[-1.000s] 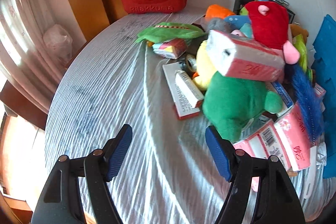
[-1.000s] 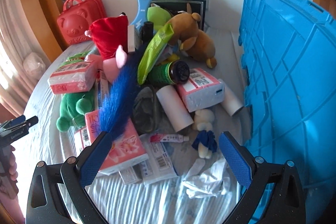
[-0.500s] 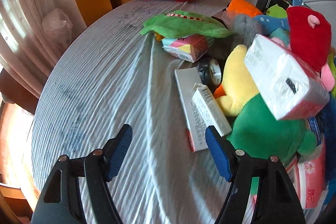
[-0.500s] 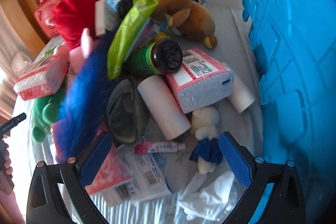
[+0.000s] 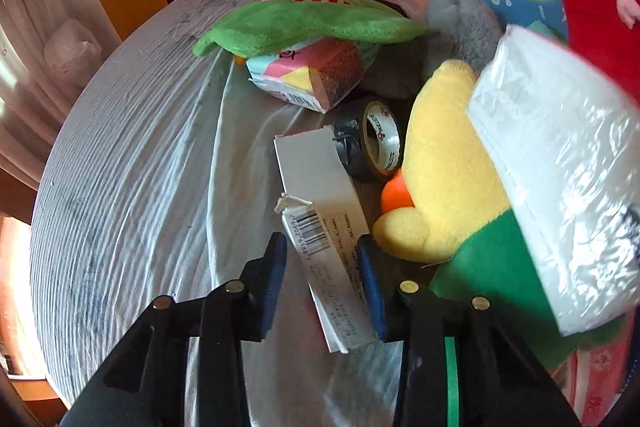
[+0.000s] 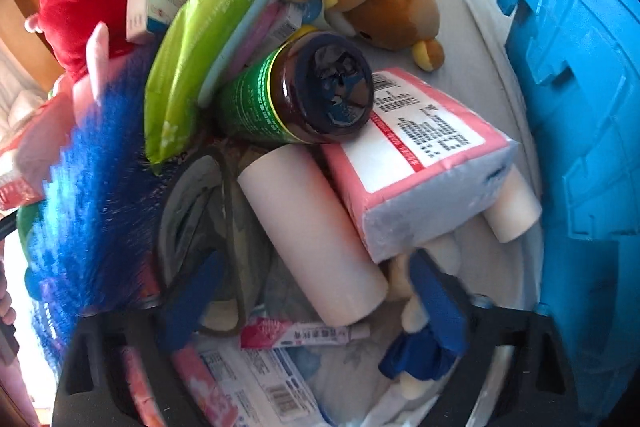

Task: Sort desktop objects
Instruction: 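Grasp a narrow white barcode box with the left gripper while the right grasps a white paper roll, then lift the white box and paper roll and carry both over the crate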

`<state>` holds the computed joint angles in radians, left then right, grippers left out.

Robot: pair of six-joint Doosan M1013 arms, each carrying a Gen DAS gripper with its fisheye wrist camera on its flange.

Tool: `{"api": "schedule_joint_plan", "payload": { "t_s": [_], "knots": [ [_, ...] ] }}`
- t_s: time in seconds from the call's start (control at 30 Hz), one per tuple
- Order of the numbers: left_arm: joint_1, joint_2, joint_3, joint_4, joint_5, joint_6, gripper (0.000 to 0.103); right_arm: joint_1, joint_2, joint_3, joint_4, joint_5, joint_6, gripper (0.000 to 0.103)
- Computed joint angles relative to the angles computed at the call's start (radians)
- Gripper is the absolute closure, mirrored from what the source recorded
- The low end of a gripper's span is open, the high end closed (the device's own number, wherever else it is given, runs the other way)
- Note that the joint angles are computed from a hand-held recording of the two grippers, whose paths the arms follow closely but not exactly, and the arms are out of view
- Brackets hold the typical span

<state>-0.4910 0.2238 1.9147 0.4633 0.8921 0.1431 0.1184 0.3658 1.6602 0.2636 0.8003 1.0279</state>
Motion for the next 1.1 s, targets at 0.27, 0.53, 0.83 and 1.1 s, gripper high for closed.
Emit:
{"api": "schedule_joint_plan", "payload": {
  "t_s": [0.27,0.53,0.83,1.1],
  "knots": [
    [-0.008,-0.003,0.003,0.025,-0.004,-0.023,0.086,0.006,0.021,-0.024,-0.024,-0.001,0.004,0.034],
    [-0.012,-0.043,0.050,0.024,0.004,-0.038,0.086,0.009,0.039,-0.034,-0.027,0.048,0.019,0.049],
    [0.002,-0.039,0.081,-0.037,0.027,-0.029,0.086,0.018,0.054,-0.039,-0.032,0.055,0.025,0.053],
    [-0.029,-0.044,0.048,0.028,0.076,-0.075,0.086,0.023,0.050,-0.033,-0.023,0.046,0.029,0.055]
  ]
}}
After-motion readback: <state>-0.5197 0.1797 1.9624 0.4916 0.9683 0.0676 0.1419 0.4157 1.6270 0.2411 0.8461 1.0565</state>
